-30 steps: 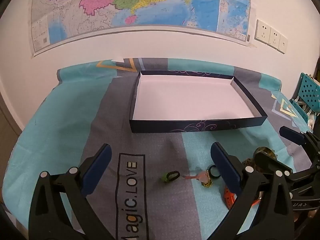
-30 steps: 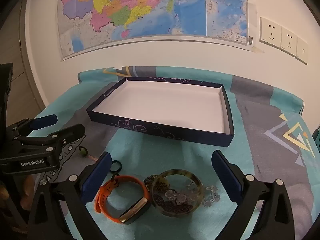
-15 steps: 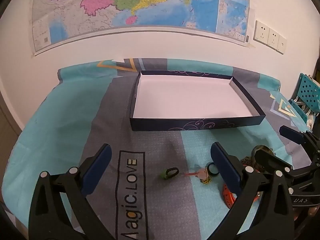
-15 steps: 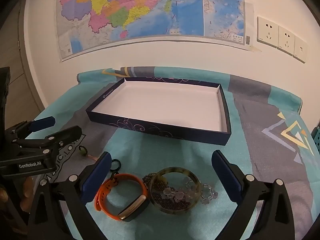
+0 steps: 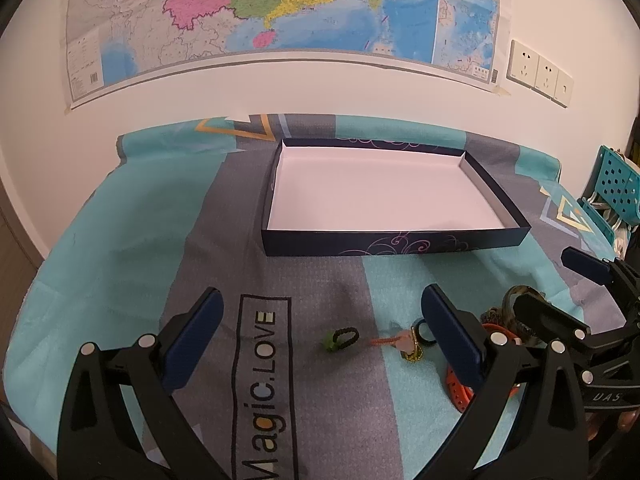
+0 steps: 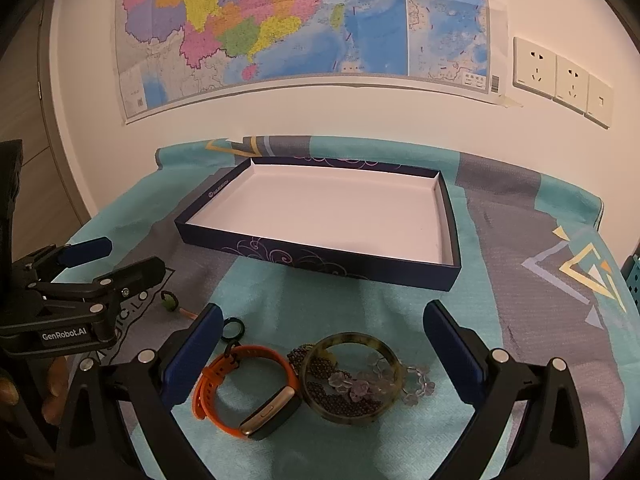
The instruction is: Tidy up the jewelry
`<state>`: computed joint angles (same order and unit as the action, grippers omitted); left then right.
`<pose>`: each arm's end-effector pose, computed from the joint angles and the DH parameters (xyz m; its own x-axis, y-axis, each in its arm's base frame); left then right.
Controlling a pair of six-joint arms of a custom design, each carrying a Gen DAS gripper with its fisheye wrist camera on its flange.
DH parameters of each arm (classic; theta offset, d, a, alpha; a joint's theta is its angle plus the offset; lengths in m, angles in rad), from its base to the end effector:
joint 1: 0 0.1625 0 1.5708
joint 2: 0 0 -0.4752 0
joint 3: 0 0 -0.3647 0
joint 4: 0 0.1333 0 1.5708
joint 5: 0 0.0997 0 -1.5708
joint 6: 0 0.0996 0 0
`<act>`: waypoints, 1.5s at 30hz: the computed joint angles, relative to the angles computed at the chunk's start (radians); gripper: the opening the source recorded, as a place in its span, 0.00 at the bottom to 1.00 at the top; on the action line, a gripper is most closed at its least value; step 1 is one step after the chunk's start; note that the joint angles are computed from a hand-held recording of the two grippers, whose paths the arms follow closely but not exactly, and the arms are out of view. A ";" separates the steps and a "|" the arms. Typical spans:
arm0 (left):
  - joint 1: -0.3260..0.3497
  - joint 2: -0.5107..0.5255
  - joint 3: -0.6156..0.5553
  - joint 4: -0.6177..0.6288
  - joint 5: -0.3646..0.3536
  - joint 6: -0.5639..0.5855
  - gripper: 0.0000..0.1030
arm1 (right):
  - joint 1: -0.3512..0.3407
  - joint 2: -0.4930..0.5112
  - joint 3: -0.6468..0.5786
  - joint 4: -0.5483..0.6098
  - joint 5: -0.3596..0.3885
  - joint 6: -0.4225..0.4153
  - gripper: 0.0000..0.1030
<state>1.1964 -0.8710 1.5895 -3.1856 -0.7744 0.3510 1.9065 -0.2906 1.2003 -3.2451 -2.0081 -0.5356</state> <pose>-0.0647 -0.7237 0.3203 -0.7244 -0.0480 -0.6877 0.5085 0.6365 -0.5799 0.3541 -0.7382 0.0147 -0.6973 -0.3663 0.6161 -0.6903 0.5749 -0.4393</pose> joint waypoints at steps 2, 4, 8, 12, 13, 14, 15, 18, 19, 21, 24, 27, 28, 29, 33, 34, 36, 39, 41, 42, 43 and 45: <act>0.000 0.000 -0.001 0.002 0.000 -0.002 0.95 | 0.000 -0.001 0.001 0.000 0.001 0.001 0.94; 0.000 0.000 -0.001 0.005 0.000 -0.003 0.95 | 0.000 -0.002 0.001 0.004 0.000 0.002 0.94; -0.001 0.001 0.002 0.005 0.001 -0.003 0.95 | 0.000 -0.003 0.002 0.008 0.000 0.005 0.94; -0.002 0.001 0.005 0.003 0.003 -0.003 0.95 | 0.000 -0.003 0.003 0.006 0.001 0.009 0.94; -0.002 0.001 0.005 0.003 0.002 -0.004 0.95 | -0.001 -0.003 0.002 0.009 0.001 0.011 0.94; -0.002 0.001 0.005 0.002 0.002 -0.002 0.95 | -0.001 -0.002 0.000 0.010 0.001 0.010 0.94; -0.002 0.001 0.006 0.001 0.004 -0.002 0.95 | -0.001 -0.002 0.000 0.009 0.002 0.010 0.94; -0.002 0.002 0.003 0.004 0.002 -0.003 0.95 | -0.001 -0.001 -0.003 0.018 0.001 0.011 0.94; -0.003 0.003 0.004 0.003 0.003 -0.003 0.95 | -0.002 -0.002 -0.004 0.019 0.001 0.011 0.94; -0.002 0.002 0.004 0.003 0.003 -0.004 0.95 | -0.002 -0.002 -0.002 0.017 0.002 0.011 0.94; -0.002 0.002 0.003 0.004 0.003 -0.003 0.95 | -0.003 -0.002 -0.002 0.015 0.003 0.011 0.94; -0.002 0.005 0.002 0.003 0.003 -0.003 0.95 | -0.004 -0.003 -0.001 0.015 0.006 0.013 0.94; -0.003 0.005 0.002 0.003 0.004 -0.004 0.95 | -0.004 -0.002 -0.001 0.013 0.005 0.011 0.94; -0.002 0.005 0.002 0.002 0.003 -0.003 0.95 | -0.004 -0.003 -0.001 0.013 0.006 0.011 0.94; -0.002 0.009 0.001 -0.003 0.003 0.002 0.95 | -0.004 -0.003 -0.002 0.014 0.005 0.011 0.94; -0.002 0.009 0.001 -0.001 0.003 0.001 0.95 | -0.004 -0.002 -0.003 0.017 0.006 0.012 0.94; -0.002 0.009 0.001 -0.003 0.004 0.001 0.95 | -0.004 -0.003 -0.001 0.016 0.007 0.012 0.94; -0.003 0.010 0.002 -0.006 0.004 0.002 0.95 | -0.004 -0.003 -0.003 0.017 0.009 0.011 0.94; -0.003 0.009 0.003 -0.005 0.003 0.001 0.95 | -0.004 -0.003 -0.003 0.019 0.010 0.011 0.94; -0.003 0.011 0.004 -0.006 0.004 0.002 0.95 | -0.004 -0.003 -0.004 0.020 0.010 0.011 0.94; -0.004 0.011 0.004 -0.006 0.005 0.003 0.95 | -0.004 -0.002 -0.004 0.022 0.009 0.012 0.94; -0.004 0.012 0.002 -0.003 0.004 0.001 0.95 | -0.004 -0.003 -0.006 0.025 0.011 0.011 0.94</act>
<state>1.1919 -0.8586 1.5915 -3.1883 -0.7701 0.3522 1.9022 -0.2935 1.1943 -3.2202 -1.9969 -0.5248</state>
